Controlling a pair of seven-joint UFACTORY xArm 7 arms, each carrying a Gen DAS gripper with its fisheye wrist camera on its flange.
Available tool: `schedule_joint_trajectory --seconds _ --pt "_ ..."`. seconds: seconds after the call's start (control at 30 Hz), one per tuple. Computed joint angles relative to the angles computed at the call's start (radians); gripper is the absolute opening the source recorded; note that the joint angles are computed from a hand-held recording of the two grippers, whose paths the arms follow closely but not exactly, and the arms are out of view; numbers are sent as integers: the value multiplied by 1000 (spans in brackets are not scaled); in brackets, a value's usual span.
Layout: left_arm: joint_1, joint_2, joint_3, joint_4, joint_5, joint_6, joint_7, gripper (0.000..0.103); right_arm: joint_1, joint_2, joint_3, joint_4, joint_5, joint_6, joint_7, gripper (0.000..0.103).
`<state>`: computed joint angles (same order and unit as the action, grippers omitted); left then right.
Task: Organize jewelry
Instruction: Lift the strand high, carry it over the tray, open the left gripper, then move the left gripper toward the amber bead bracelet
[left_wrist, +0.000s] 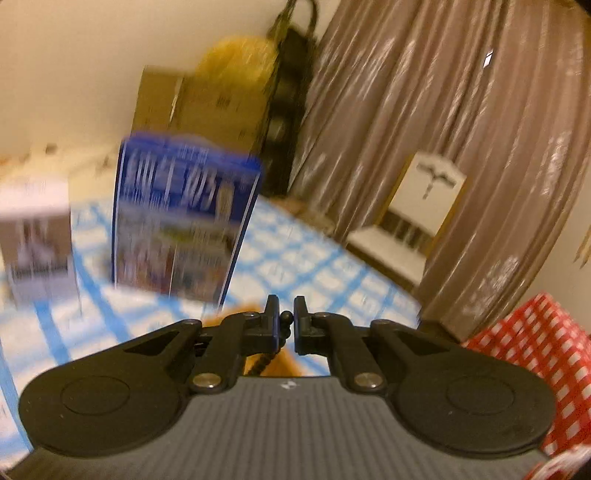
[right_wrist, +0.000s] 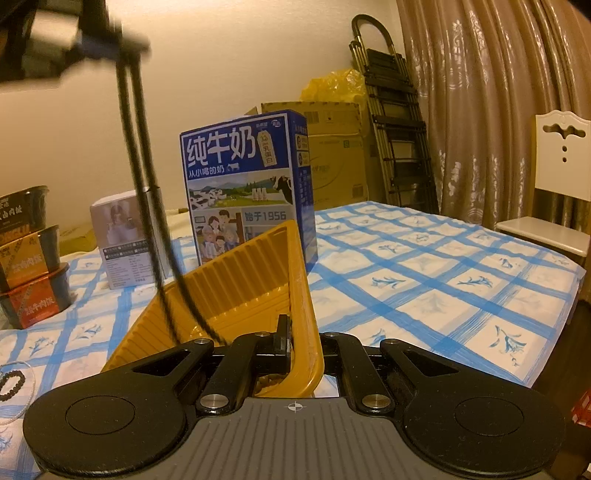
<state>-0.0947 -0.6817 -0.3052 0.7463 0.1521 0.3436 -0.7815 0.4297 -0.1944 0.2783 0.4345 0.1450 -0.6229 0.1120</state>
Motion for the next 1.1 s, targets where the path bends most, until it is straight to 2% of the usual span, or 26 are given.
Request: schedule_joint_trajectory --seconds 0.23,0.43,0.6,0.67,0.83,1.0,1.1 --pt "-80 73 51 -134 -83 -59 -26 6 1 3 4 1 8 -1 -4 6" --pt "-91 121 38 -178 -87 -59 -48 6 3 3 3 -5 8 -5 0 6" --pt "-80 115 13 -203 -64 -45 -92 19 3 0 -1 -10 2 -5 6 6" --pt "-82 100 15 -214 -63 -40 -111 24 2 -1 -1 -11 2 -3 7 6" --pt "-70 26 6 -259 -57 -31 -162 26 -1 -4 -3 -11 -5 4 13 6" --pt "-45 -118 -29 -320 -20 39 -208 27 -2 -6 -4 -11 -10 9 20 6" --pt "-41 -239 -44 -371 -3 120 -237 27 -4 -8 -2 -13 -8 9 19 6"
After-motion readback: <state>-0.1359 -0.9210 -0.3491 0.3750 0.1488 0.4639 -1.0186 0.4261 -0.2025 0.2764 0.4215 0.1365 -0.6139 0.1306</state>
